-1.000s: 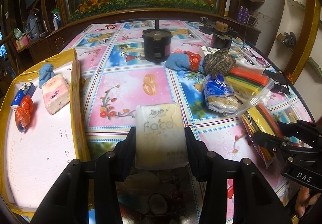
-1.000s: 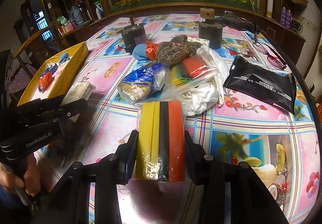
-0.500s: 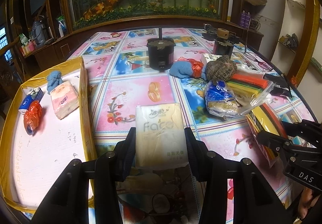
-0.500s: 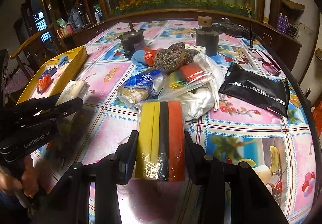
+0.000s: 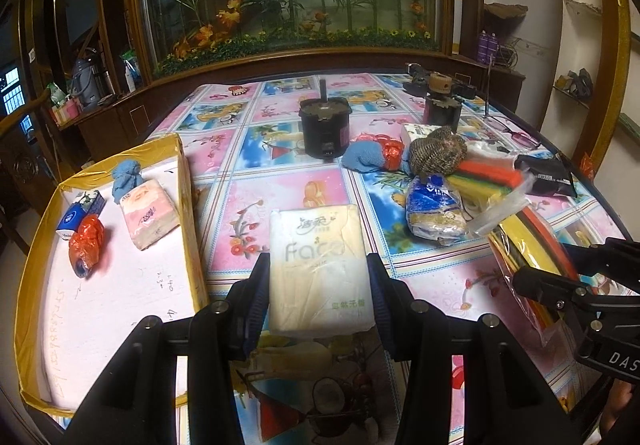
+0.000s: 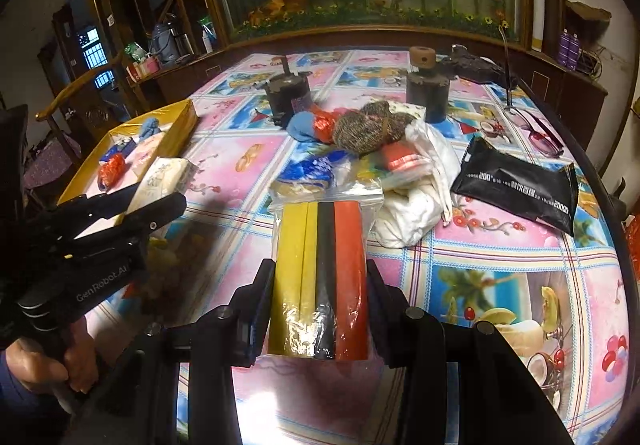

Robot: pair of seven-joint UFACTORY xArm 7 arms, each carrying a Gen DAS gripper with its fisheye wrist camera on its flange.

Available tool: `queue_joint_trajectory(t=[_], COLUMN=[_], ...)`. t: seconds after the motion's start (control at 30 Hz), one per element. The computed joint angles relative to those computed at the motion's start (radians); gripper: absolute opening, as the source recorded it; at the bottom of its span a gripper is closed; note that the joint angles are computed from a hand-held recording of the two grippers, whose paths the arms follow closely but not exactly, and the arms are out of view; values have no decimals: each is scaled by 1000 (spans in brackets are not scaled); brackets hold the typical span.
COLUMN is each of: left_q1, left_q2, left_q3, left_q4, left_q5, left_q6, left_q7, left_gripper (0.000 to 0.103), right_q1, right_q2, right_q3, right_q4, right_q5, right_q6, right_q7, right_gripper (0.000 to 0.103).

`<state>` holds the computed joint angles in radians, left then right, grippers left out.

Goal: Organize soft objects
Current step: 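Carry the Face pack and strip bag into the yellow tray and open both grippers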

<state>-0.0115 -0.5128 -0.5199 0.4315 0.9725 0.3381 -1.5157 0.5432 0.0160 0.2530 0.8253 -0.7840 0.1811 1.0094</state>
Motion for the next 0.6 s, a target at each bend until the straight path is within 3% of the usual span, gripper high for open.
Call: queue_joint_trajectory(t=[0.27,0.6], left_q1=[-21,19], left_q2=[-121,-252], left_q3=[30,30], left_q4=[-59,-135], left_q5=[-87,-240], left_q6=[-9,-29], left_q7=[61,171], left_gripper=[45,45], right_q1=[22,77], right_q2=[10,64], right_q3=[17,6], right_q4=[26,91], right_q5=[51,99], right_q6=[7,23], right_q7=[-52,-113], right_gripper=[46,46])
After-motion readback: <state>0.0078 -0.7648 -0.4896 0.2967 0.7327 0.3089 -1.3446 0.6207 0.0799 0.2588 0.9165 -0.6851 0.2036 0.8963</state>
